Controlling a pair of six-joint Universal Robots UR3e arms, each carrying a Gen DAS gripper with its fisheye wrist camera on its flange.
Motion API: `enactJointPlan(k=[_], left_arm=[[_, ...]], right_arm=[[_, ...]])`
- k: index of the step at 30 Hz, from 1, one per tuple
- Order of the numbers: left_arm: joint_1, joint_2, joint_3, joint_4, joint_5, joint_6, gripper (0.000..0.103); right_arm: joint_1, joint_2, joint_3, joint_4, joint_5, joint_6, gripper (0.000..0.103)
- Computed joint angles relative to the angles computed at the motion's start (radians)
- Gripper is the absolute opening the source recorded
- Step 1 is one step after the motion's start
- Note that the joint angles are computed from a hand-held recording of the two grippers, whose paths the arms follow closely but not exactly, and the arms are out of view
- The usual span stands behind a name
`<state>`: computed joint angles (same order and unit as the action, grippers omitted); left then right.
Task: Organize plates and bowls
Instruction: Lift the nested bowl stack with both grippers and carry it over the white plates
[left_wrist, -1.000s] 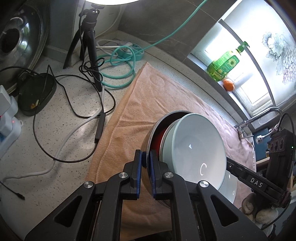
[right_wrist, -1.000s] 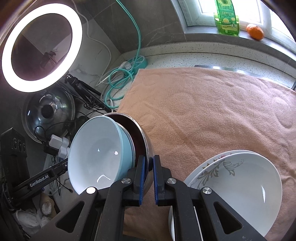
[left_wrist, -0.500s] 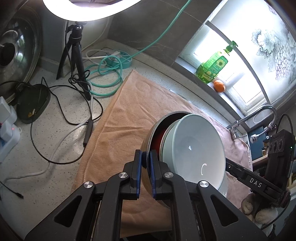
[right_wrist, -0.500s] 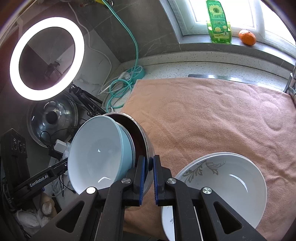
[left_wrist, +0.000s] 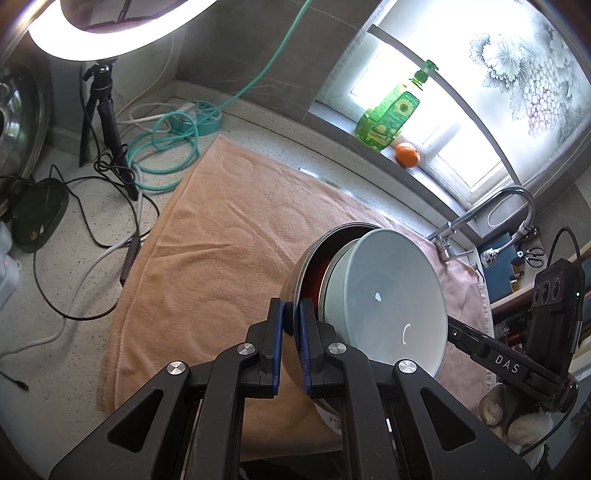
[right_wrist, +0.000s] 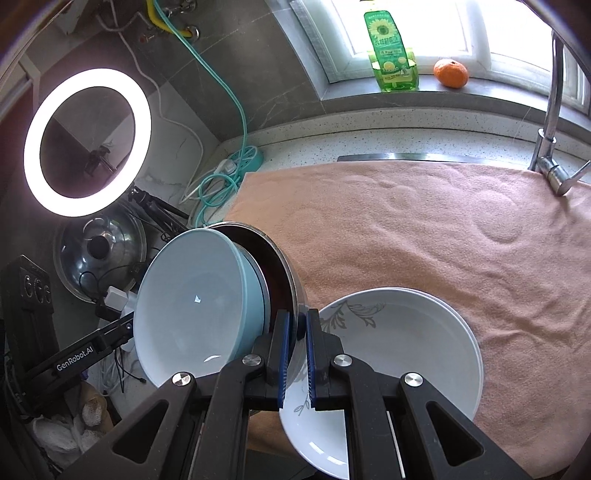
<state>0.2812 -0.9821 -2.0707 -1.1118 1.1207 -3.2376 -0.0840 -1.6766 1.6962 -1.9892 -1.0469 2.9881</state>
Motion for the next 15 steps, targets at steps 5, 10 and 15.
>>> enactJointPlan(k=[5,10,15], left_arm=[[-0.098,-0.057,0.01,0.071,0.035,-0.071,0.007],[-0.191,-0.121,0.028,0.135,0.069,-0.135,0.007],[-0.27,-0.182,0.043,0.187,0.098,-0.187,0.007]], right_arm=[[-0.068,-0.06,0.032,0.052,0.013,-0.051,0.008],[-0.144,-0.114,0.062,0.108,0.026,-0.111,0.008],[-0.218,-0.152,0.08,0.165,0.037,-0.177,0.008]])
